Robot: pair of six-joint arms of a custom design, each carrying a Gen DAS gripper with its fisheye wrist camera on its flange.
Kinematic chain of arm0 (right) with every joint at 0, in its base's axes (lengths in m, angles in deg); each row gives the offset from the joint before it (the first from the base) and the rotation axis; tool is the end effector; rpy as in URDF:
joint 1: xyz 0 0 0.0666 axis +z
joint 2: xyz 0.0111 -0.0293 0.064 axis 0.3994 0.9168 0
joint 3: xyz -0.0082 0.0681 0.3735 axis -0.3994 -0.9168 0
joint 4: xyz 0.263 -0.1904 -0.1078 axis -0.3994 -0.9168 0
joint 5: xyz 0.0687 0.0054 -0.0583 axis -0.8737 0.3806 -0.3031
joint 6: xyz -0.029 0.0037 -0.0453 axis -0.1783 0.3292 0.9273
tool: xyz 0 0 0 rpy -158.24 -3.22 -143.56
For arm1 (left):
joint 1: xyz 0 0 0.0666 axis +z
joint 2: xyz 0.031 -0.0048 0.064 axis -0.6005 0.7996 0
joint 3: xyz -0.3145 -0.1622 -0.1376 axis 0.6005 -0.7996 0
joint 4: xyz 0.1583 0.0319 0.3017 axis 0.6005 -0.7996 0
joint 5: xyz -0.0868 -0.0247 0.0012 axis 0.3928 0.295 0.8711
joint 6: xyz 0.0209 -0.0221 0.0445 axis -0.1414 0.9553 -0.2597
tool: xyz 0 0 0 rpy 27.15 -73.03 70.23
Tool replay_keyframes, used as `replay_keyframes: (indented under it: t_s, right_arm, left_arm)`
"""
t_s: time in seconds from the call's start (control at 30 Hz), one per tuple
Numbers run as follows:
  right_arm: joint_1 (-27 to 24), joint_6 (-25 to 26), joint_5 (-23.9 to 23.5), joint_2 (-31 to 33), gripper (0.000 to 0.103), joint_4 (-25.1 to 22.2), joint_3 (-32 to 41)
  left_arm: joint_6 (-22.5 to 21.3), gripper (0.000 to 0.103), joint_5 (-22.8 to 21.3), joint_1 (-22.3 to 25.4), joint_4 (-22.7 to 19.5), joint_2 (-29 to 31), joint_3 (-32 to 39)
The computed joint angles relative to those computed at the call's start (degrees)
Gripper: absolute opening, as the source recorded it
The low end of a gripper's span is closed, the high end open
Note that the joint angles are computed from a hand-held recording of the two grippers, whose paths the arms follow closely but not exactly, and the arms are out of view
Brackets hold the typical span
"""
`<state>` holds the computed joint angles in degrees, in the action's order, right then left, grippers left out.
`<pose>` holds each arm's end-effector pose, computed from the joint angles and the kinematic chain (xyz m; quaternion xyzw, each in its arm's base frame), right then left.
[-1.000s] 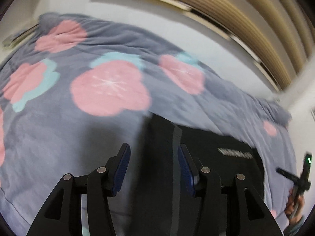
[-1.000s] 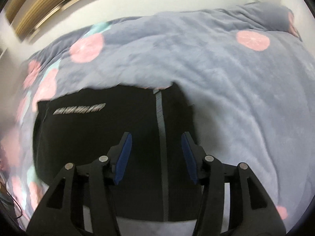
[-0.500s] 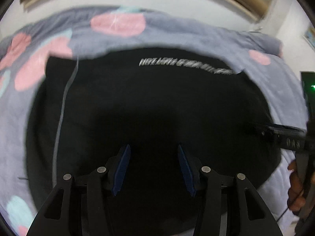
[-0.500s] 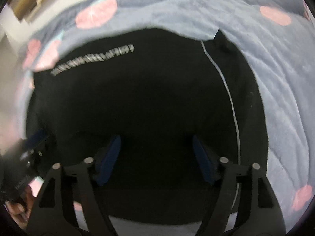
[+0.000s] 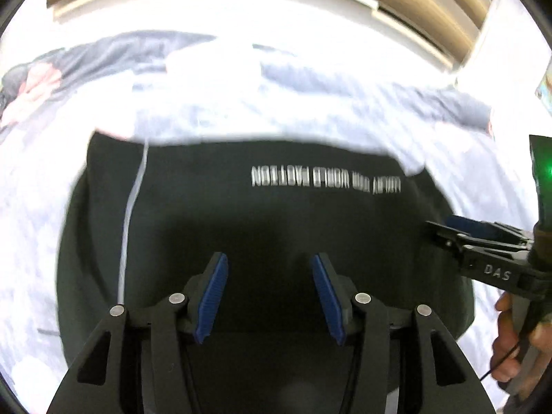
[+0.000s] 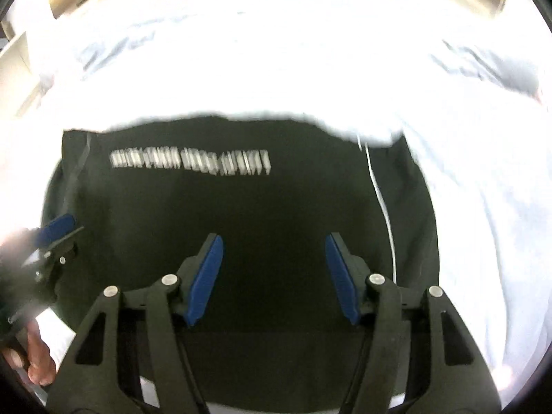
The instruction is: Fold large clothes
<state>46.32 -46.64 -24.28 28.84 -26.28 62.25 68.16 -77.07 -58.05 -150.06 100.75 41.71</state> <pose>0.4965 0.2155 0.4602 -0.3424 0.9102 0.1056 0.2076 0.3226 -0.1128 0.4374 -0.2839 0.9070 -0.0279 0.3099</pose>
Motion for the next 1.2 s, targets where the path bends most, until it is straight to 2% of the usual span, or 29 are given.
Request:
replay_keyframes:
  t_s: [0.07, 0.13, 0.17, 0.2, 0.27, 0.33, 0.5, 0.6, 0.73, 0.83, 1.0, 1.2]
  right_arm:
    - [0.93, -1.78, 0.18, 4.01, 0.058, -1.41, 5.91]
    - [1.54, -2.59, 1.58, 7.66, 0.056, -2.61, 9.57]
    - [1.84, -3.0, 2.16, 10.26, 0.056, -4.78, 12.15]
    - [2.07, -3.13, 2.06, 14.08, 0.058, -9.02, 16.06]
    - [2.25, -3.3, 1.45, 18.3, 0.062, -14.48, 19.71]
    - [2.02, -4.54, 0.9, 18.8, 0.064, -14.83, 19.61]
    - [2.66, -5.21, 2.71, 14.5, 0.062, -11.45, 14.81]
    - [2.31, -4.74, 3.21, 7.52, 0.054, -8.02, 8.69]
    - [2.47, -2.78, 4.28, -2.87, 0.055, -2.59, 1.84]
    - [2.26, -2.79, 4.68, -7.9, 0.055, -0.79, 0.19]
    - [-0.61, -2.01, 1.73, -12.72, 0.055, -3.18, 1.83]
    - [-3.53, -0.01, 2.94, -18.29, 0.055, -1.73, -2.53]
  left_arm:
    - [-0.81, 0.054, 1.24, 2.86, 0.97, 0.63, 0.65]
    - [-1.4, 0.054, 2.81, 5.43, -0.31, 2.81, 1.29]
    - [-1.82, 0.054, 6.02, 7.55, -1.65, 4.73, 1.46]
    - [-1.51, 0.056, 10.0, 9.6, -1.35, 5.81, 0.32]
    - [0.63, 0.056, 15.2, 11.91, 3.09, 5.59, -3.62]
    - [1.88, 0.056, 16.99, 12.64, 6.29, 4.55, -6.46]
    - [0.39, 0.057, 14.24, 11.03, 6.06, 3.56, -6.32]
    - [-0.24, 0.056, 12.38, 9.36, 3.75, 1.03, -5.17]
    - [0.53, 0.056, 6.66, 3.42, -1.48, -4.48, -3.51]
    - [3.34, 0.056, 2.66, -1.71, -6.09, -7.32, -1.36]
    - [8.77, 0.056, -4.46, -10.27, -13.62, -9.63, 2.97]
    - [15.54, 0.056, -9.26, -16.68, -20.48, -10.14, 5.51]
